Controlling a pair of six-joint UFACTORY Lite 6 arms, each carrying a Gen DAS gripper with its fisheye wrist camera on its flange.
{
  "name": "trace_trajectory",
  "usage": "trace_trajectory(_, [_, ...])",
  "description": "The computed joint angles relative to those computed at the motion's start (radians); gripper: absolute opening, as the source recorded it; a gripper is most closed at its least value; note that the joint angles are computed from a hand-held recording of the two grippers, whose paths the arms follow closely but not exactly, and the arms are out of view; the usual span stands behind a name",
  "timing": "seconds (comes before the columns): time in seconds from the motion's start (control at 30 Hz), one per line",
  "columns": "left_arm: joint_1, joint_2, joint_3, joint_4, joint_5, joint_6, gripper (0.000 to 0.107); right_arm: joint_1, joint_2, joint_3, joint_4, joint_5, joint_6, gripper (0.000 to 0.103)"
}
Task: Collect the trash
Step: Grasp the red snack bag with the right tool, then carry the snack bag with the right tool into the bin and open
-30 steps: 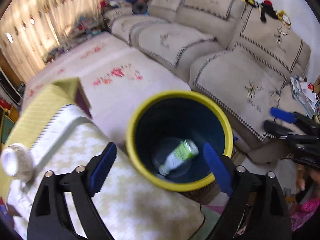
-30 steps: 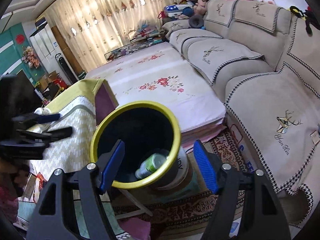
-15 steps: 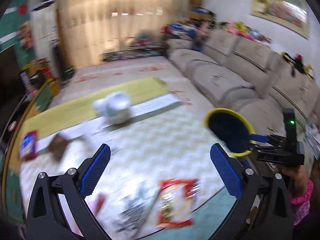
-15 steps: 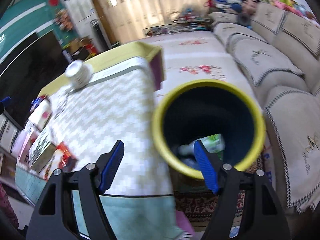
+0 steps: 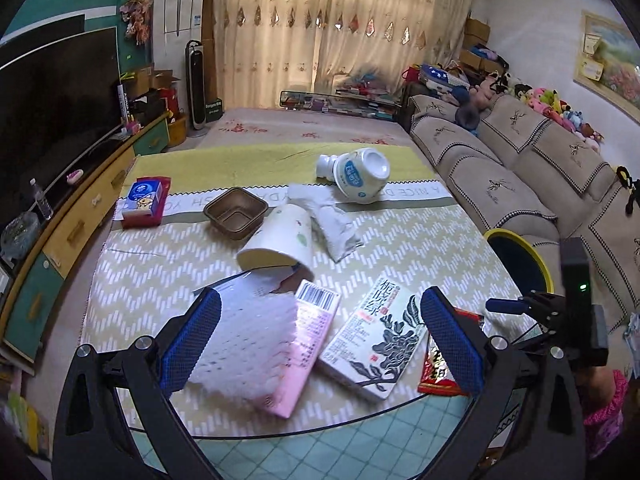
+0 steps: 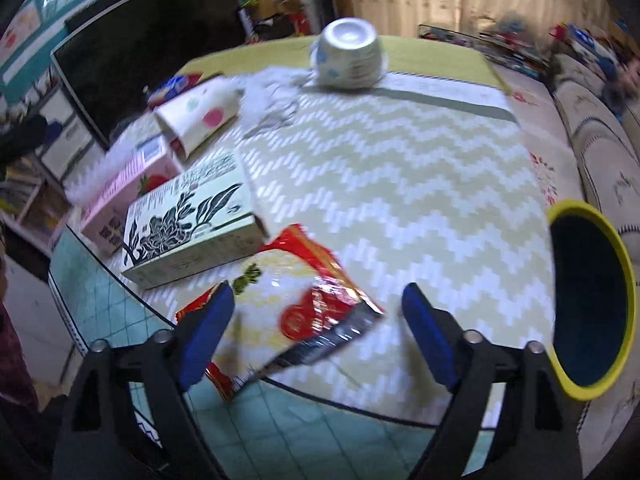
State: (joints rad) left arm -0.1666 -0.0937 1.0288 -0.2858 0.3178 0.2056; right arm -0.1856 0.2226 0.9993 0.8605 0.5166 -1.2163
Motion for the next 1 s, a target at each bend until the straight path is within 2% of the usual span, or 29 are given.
trace_trajectory(0.07, [0.011, -0.007, -0.010, -0.051, -0.001, 0.062, 0.098, 0.034, 0.029, 0.017, -0.035, -0.014, 0.043, 0.083])
trace_trajectory(0.17, [0.005, 0.000, -0.008, -0.072, 0.000, 0.082, 0.098, 0.089, 0.037, 0.008, -0.091, -0.089, 0.102, 0.085])
trace_trajectory(0.23, [0.005, 0.006, -0.011, -0.103, -0.002, 0.113, 0.098, 0.112, 0.027, -0.011, -0.106, -0.130, 0.114, 0.082])
trace_trajectory(0.3, [-0.001, 0.009, -0.010, -0.103, -0.001, 0.109, 0.098, 0.137, 0.004, -0.045, -0.115, -0.185, 0.113, 0.066])
trace_trajectory(0.33, [-0.006, 0.013, -0.004, -0.091, 0.001, 0.095, 0.098, 0.139, -0.011, -0.060, -0.109, -0.192, 0.097, 0.063])
trace_trajectory(0.37, [-0.010, 0.020, 0.000, -0.086, 0.000, 0.088, 0.098, 0.131, -0.025, -0.071, -0.087, -0.180, 0.068, 0.049])
trace_trajectory(0.4, [-0.014, 0.028, 0.006, -0.080, 0.000, 0.080, 0.098, 0.123, -0.032, -0.074, -0.074, -0.167, 0.055, 0.029])
trace_trajectory(0.43, [-0.018, 0.032, 0.011, -0.076, 0.001, 0.075, 0.098, 0.106, -0.038, -0.076, -0.064, -0.147, 0.040, 0.021])
trace_trajectory(0.5, [-0.025, 0.040, 0.017, -0.062, 0.001, 0.061, 0.098, 0.091, -0.039, -0.078, -0.024, -0.122, 0.003, 0.012])
trace_trajectory(0.57, [-0.038, 0.046, 0.025, -0.031, 0.002, 0.031, 0.098, 0.054, -0.040, -0.076, 0.028, -0.074, -0.044, 0.009])
trace_trajectory(0.8, [-0.101, 0.083, 0.061, 0.048, 0.004, -0.017, 0.098, -0.092, -0.045, -0.016, 0.064, -0.027, -0.070, 0.009])
trace_trajectory(1.0, [-0.158, 0.153, 0.106, 0.038, 0.005, -0.005, 0.098, -0.314, 0.098, 0.194, 0.062, -0.011, -0.042, 0.009])
